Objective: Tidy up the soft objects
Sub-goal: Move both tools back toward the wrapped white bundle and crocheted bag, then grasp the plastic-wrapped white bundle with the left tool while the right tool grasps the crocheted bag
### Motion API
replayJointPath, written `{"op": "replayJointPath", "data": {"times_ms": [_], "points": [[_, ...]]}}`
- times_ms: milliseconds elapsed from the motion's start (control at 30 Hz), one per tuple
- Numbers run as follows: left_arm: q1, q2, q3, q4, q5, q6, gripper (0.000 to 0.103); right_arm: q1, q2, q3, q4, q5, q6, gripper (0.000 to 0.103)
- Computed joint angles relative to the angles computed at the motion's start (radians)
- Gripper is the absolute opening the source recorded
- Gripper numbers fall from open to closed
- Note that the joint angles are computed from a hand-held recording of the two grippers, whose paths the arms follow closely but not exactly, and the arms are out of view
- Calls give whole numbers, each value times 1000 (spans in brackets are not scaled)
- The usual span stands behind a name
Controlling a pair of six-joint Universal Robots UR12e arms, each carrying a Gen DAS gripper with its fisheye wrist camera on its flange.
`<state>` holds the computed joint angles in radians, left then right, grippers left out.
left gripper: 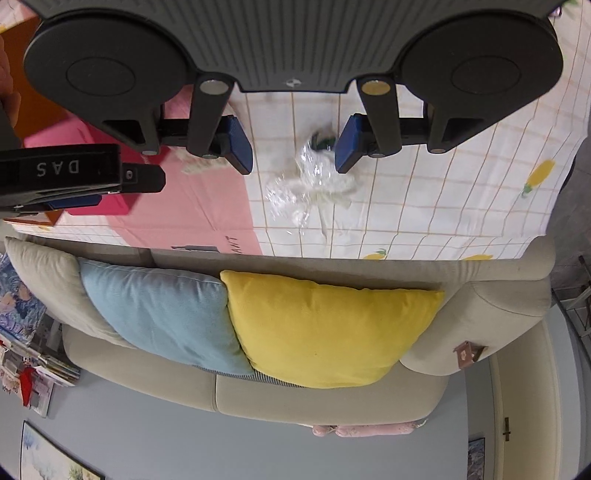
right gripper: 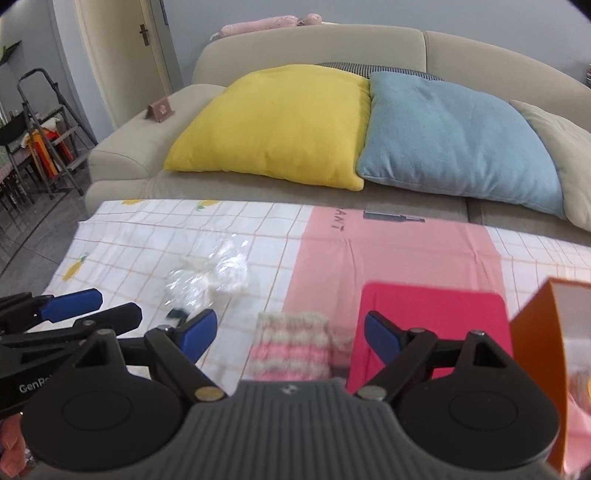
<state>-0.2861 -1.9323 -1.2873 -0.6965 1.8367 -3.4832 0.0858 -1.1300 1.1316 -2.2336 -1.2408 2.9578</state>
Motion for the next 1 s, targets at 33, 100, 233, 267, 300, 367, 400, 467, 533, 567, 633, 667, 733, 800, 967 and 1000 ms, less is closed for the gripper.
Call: {"op": "replayJointPath", "data": {"times_ms": [33,100,233,267,300,367,400,467,533,567,633,667,733,800,967,1000], "points": [[5,-11,10,-2,-6,11,62,4,14,-17,8,-3,5,85],[15,-31,25,-3,-24,53,63,8,33,-36,19,8,8,85],[33,-71,62,-59,-33,118,64,24,50,-38,-2,1,-51,84],[36,-80,68,-68,-31,136,64,27,53,-37,-7,-4,-65,84],[39,-87,72,-74,-28,152,66,30,56,-37,-7,-8,-75,84],[44,-101,81,-93,-38,190,69,36,64,-40,-1,-19,-99,84],[45,-108,85,-106,-32,207,69,38,66,-40,2,-25,-114,83],[48,-118,89,-121,-32,242,69,42,68,-37,4,-32,-150,83],[51,-126,90,-123,-23,258,73,45,70,-36,5,-35,-185,83],[52,-130,92,-124,-19,265,74,47,72,-36,10,-37,-204,83],[56,-140,102,-134,-23,289,76,54,73,-29,5,-53,-253,83],[56,-144,104,-134,-21,301,77,57,73,-25,2,-61,-278,84],[55,-153,118,-152,-15,322,65,64,69,-9,-22,-80,-329,83],[56,-157,121,-160,-20,333,59,70,66,3,-37,-97,-371,82],[54,-125,72,-111,-16,262,53,74,60,22,-49,-115,-410,78],[53,-117,63,-111,-13,245,53,74,60,24,-44,-115,-414,76]]}}
